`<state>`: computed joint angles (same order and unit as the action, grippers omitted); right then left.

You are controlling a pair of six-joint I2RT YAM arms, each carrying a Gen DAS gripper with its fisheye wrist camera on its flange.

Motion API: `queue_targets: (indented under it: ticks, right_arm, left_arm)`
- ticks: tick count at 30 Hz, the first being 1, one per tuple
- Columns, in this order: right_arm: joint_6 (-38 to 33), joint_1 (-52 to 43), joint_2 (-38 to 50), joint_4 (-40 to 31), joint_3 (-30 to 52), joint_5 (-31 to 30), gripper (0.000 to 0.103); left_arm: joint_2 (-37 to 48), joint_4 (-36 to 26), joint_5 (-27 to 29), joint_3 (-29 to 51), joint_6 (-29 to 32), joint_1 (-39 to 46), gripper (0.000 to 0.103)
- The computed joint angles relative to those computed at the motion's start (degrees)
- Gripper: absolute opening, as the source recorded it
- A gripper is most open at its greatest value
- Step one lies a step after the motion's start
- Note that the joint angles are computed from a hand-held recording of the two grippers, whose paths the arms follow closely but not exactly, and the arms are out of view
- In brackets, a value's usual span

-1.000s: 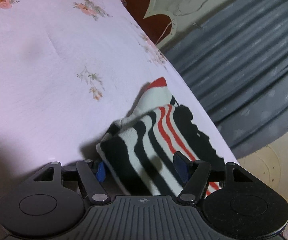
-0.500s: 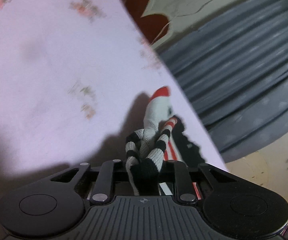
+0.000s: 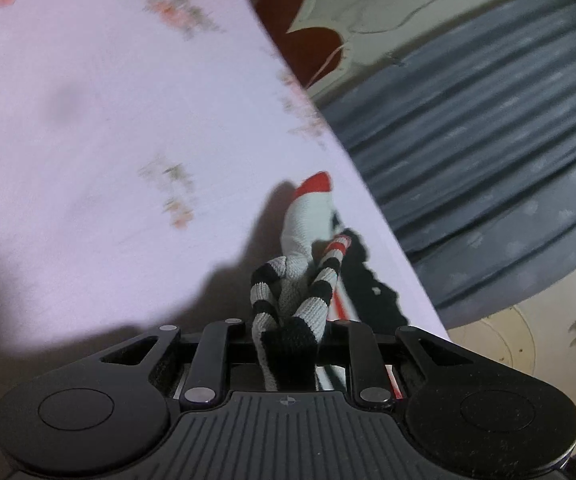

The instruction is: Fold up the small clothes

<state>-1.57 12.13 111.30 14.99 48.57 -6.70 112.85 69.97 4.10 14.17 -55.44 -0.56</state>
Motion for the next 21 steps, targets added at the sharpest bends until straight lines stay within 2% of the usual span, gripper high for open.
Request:
queue_targets:
  ticks: [3, 7, 8, 11, 14, 16, 19, 20, 21]
  right_arm:
    - [-0.9, -1.4, 0.2, -1.2, 0.9, -2.8, 0.0]
    - [-1.8, -4.6, -1.2, -4.3, 1.6, -8.1, 0.0]
    - [-1.7, -6.2, -2.4, -3.8, 0.7, -9.8, 0.003]
    - [-1.9, -12.9, -5.9, -2.8, -1.8, -15.3, 0.004]
    - [-2.2, -21.5, -8.2, -3.3, -2.3, -20.5, 0.004]
    - [-2.5, -27.3, -8.7, -4.9, -1.2, -23.5, 0.004]
    - [-2.7, -35.0, -7.5, -8.3, 1.9, -27.3, 0.008]
    - [-2.9, -37.5, -6.5, -10.3, 3.5, -28.9, 0.013]
    - [-3.0, -39.9, -4.9, -13.3, 6.0, -31.0, 0.023]
  left_arm:
    - [-9.0, -6.9, -2.8, 0.0, 1.6, -3.8, 0.019]
    - [-21.0, -22.5, -9.3, 4.4, 3.1, -12.6, 0.019]
    - [-23.2, -26.8, -11.3, 6.3, 3.9, -15.3, 0.019]
    - [-24.4, -36.4, -15.9, 14.2, 5.9, -23.2, 0.019]
    - [-20.8, -44.7, -19.6, 24.0, 8.2, -30.4, 0.019]
    - [-15.3, -50.0, -21.5, 32.3, 10.1, -34.9, 0.019]
    - [-3.4, -59.6, -17.8, 46.3, 10.4, -39.2, 0.02]
    - [1.5, -65.6, -15.7, 52.7, 12.1, -40.3, 0.024]
    - [5.9, -73.5, -13.7, 59.6, 13.8, -41.3, 0.03]
